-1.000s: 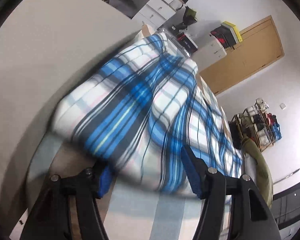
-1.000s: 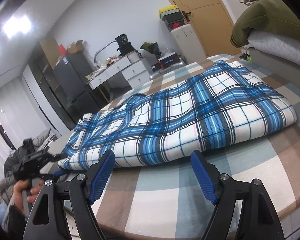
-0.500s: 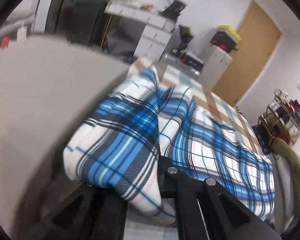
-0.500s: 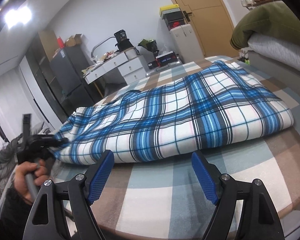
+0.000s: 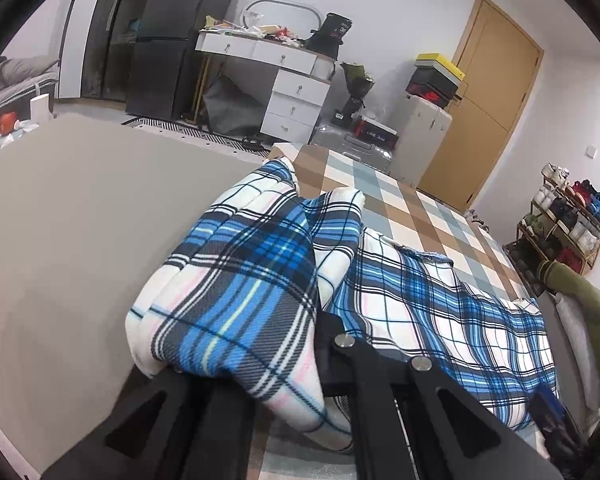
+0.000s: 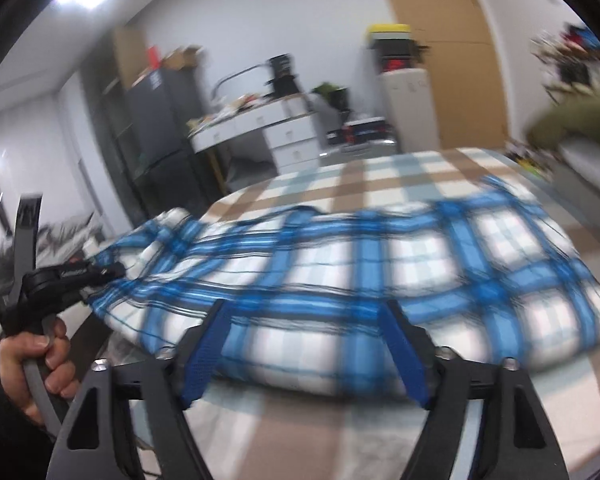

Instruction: Fold large clothes

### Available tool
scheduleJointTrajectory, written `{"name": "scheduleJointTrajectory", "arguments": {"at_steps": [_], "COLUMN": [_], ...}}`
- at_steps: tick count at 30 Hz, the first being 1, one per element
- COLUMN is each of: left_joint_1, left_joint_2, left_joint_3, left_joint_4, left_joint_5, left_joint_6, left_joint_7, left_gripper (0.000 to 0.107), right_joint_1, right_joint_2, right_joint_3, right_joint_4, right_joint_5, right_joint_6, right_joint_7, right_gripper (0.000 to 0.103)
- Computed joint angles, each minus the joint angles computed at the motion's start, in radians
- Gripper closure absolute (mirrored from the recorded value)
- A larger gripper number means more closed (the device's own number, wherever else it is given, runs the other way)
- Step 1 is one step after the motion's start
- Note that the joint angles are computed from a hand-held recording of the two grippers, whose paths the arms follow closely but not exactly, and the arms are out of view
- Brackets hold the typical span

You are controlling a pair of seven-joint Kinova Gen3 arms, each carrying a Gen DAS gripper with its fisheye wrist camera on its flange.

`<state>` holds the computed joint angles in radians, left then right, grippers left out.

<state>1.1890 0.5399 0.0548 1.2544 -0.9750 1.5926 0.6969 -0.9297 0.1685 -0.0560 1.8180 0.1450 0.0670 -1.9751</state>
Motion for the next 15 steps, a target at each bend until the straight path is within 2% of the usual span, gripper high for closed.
{"name": "scheduleJointTrajectory", "arguments": {"at_steps": [2,5,7,9,12,15], "left_joint_1": [0.008,0.013,0.016,0.022,0.036,0.047], "left_joint_2": [-0.001,-0.003,-0.004,0.014,0.025,0.040], "left_joint_3": [-0.001,0.000,0.004,-0.002,-0.013,-0.035], "left_joint_4": [-0.001,-0.005,-0.005,-0.043,-0.082,-0.125], "left_joint_5": [-0.008,-0.024,-0.042,-0.066,-0.111,-0.142], "left_joint_6": [0.004,0.004,-0.005,0.015,0.016,0.008], "left_joint_7": [0.005,-0.005,-0.017,-0.079,-0.160,-0.256], "left_gripper": [0.107,0.107,0.107,0.107,0.107,0.107], "right_joint_1": [-0.027,0.021,0.055,0.127,0.266,0.405], "right_joint_2": [0.045,0.129,0.181,0.195,0.194,0.121], "right_joint_3": [0.000,-0.085,-0.122,-0.182,-0.298,-0.412], "right_joint_4": [-0.075,-0.183,-0.242,-0.280,-0.276,-0.180], "right_joint_5": [0.019,-0.008,-0.048,-0.120,-0.242,-0.353], "right_joint_6": [0.081,0.203,0.285,0.349,0.371,0.294], "right_joint_7": [0.002,0.035,0.051,0.113,0.217,0.338], "right_gripper": [0.068,0.093,0.096,0.101,0.100,0.089]}}
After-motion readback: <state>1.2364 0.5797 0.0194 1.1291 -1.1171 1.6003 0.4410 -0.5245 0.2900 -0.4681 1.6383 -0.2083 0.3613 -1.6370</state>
